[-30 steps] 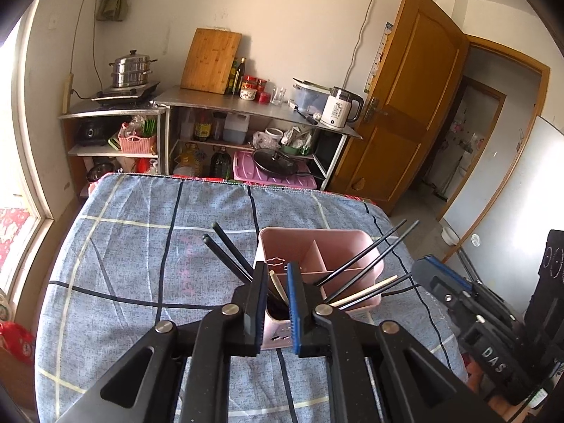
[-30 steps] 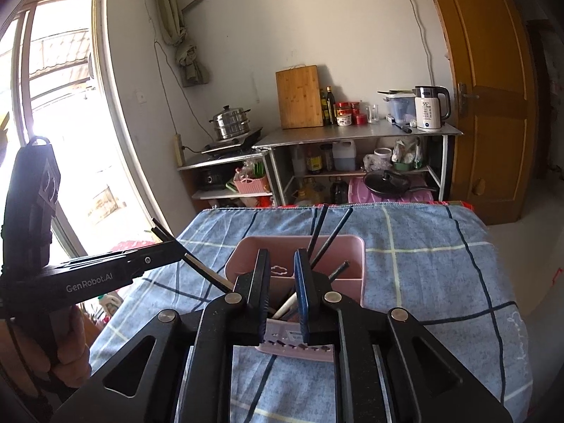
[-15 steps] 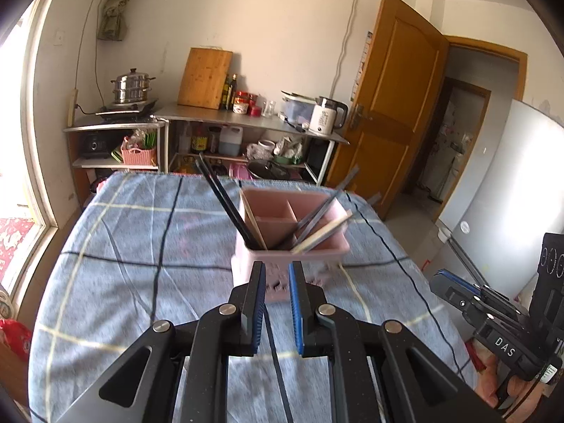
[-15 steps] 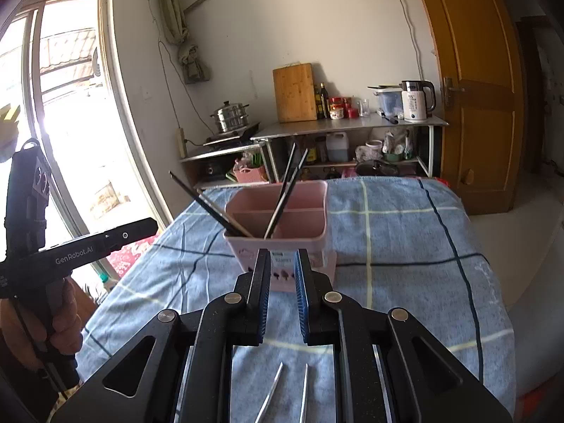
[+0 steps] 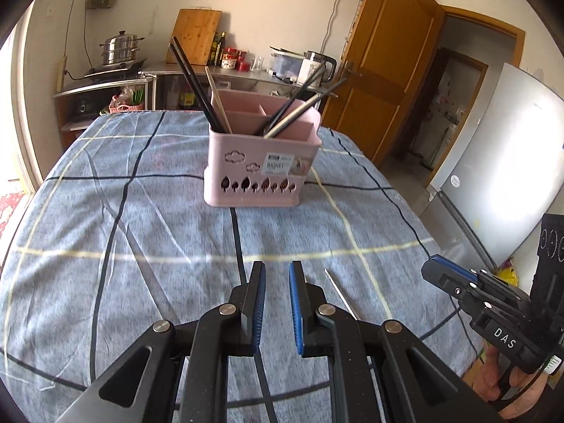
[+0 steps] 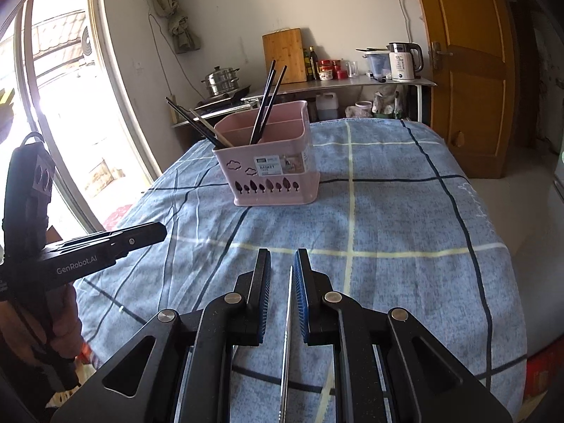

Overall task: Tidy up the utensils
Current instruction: 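Withdraw both tools from the basket toward the remaining metal chopsticks, then close the right tool on a metal chopstick while the left tool grasps another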

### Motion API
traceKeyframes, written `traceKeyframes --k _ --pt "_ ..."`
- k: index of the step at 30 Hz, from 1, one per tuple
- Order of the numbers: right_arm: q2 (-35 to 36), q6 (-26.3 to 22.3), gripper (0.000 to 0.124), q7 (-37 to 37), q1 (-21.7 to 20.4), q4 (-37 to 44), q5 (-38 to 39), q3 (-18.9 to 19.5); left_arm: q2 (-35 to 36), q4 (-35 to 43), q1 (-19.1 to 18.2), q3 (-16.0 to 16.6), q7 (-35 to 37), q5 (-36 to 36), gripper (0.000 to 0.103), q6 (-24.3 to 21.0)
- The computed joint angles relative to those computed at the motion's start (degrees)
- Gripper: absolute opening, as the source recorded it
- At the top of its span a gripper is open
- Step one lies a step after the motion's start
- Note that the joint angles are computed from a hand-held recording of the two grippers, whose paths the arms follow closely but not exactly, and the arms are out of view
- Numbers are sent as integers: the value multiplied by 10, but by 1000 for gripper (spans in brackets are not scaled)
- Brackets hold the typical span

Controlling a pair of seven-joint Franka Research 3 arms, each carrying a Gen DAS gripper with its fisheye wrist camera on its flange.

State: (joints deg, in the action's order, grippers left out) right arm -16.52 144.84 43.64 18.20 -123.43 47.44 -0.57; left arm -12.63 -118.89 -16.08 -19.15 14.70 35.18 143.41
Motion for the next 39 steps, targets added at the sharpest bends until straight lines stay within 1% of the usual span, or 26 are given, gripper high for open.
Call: traceKeyframes --k 5,13,20,23,28,34,37,39 --pt "-16 5 14 0 -1 -27 -3 -2 7 0 -8 -6 -2 -2 13 -6" --pt "-8 4 14 9 -2 -32 -16 -1 32 7 -20 0 8 -19 13 -2" --pt "20 -8 14 14 -4 -18 -34 7 64 11 -23 14 22 -54 13 25" --pt "36 -15 14 14 -4 -8 -43 11 85 17 -24 21 36 -76 13 41" --pt "63 -28 14 19 -7 7 -60 19 120 40 -27 29 68 -108 13 53" --pt "88 -45 14 26 -13 27 -79 25 157 72 -31 35 92 -128 13 44" --pt "102 -47 14 47 -17 35 -110 32 170 87 -36 38 92 -113 13 40" --pt "105 -52 14 49 -19 37 -112 31 175 93 -39 40 94 -103 13 36"
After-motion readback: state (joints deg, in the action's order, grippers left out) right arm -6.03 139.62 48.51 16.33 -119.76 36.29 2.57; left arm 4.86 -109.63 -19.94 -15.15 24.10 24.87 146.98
